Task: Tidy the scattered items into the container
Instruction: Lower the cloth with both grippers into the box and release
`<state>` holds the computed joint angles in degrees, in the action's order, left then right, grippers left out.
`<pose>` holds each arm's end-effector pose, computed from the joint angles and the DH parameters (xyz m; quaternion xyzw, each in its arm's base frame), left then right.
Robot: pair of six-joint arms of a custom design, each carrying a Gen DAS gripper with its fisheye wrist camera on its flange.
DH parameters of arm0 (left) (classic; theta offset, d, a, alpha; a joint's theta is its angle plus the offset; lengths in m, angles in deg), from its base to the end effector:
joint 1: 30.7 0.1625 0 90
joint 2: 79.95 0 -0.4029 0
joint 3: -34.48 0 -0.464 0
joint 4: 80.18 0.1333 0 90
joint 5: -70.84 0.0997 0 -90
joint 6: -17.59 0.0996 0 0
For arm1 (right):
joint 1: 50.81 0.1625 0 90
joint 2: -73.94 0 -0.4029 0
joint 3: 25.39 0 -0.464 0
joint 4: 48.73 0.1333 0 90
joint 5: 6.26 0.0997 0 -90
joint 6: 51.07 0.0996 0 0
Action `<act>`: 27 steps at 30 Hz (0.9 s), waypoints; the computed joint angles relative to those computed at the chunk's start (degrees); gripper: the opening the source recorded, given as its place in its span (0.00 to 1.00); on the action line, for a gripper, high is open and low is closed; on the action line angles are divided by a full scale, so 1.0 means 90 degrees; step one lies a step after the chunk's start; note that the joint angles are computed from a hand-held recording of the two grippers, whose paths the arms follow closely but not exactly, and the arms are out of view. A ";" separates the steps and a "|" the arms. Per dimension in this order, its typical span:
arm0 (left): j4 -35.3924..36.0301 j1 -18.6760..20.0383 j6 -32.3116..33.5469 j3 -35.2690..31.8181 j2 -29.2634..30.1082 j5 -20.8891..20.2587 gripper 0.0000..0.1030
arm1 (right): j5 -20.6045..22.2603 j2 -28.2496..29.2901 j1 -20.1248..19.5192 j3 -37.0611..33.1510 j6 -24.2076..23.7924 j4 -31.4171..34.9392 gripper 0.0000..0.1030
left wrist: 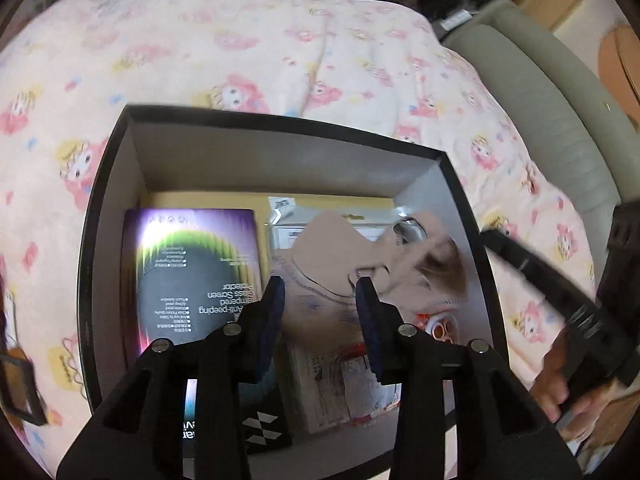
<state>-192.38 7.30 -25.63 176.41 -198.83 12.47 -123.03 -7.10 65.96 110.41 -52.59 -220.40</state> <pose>-0.1464 -0.3499 0.2473 0.0757 0.9591 -0.1965 0.1890 0.2860 -0.3705 0.1473 0.1790 -0.9306 0.2701 0.1702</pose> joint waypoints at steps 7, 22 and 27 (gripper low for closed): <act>0.0070 0.0421 0.0097 -0.0230 0.1045 -0.0497 0.26 | 0.0049 0.0297 0.0000 -0.0363 0.0031 0.1395 0.24; -0.0046 0.0014 -0.0176 0.0043 0.0468 -0.0244 0.27 | -0.0842 0.0922 0.0122 -0.0661 0.0253 0.1998 0.24; 0.0810 -0.0945 -0.0667 0.0186 -0.0298 0.0350 0.37 | -0.1248 0.0556 0.0605 -0.0409 0.0496 0.1484 0.30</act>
